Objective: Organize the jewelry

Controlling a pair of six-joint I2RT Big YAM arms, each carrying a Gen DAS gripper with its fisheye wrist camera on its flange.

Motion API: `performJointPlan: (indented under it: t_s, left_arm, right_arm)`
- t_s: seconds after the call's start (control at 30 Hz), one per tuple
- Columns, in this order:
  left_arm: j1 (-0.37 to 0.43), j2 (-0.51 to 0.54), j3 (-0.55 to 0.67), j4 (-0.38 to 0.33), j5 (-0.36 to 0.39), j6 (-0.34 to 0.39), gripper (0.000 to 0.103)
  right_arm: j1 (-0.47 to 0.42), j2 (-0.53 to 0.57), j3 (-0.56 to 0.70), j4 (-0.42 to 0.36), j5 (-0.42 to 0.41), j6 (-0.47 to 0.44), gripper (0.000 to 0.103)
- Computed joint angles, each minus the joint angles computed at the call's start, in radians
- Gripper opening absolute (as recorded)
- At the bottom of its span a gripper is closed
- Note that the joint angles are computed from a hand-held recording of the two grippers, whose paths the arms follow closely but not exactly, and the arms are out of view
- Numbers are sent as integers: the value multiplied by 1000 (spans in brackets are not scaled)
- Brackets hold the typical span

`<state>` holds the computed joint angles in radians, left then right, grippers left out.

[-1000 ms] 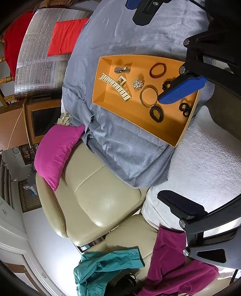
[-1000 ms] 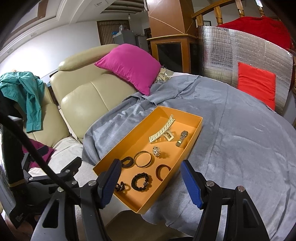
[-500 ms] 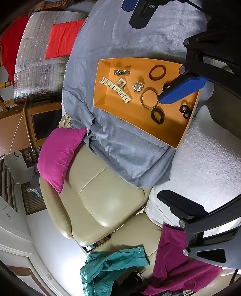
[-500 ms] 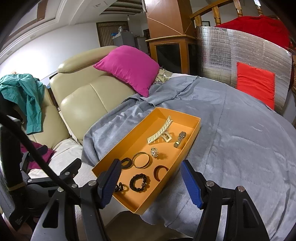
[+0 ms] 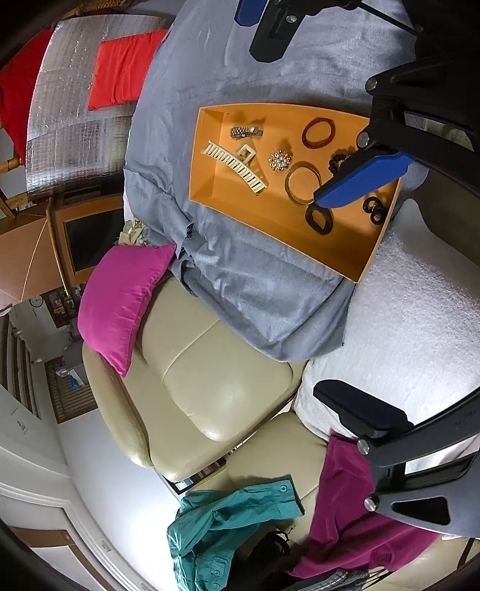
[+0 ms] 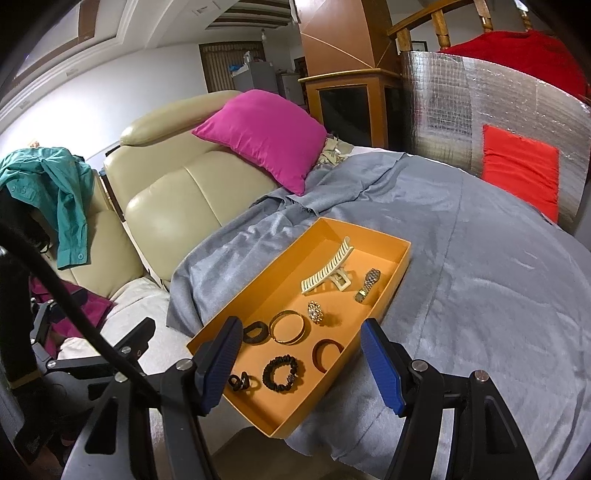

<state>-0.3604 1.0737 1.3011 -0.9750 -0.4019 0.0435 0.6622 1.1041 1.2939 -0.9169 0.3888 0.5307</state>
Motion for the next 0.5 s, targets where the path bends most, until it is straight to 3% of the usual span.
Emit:
performJointPlan:
  t_s: [0.5]
  left_arm:
    - [-3,-11,-5,12,-18,-23,94]
  right_arm:
    - [-6,-1,-7,10,-8,-4,70]
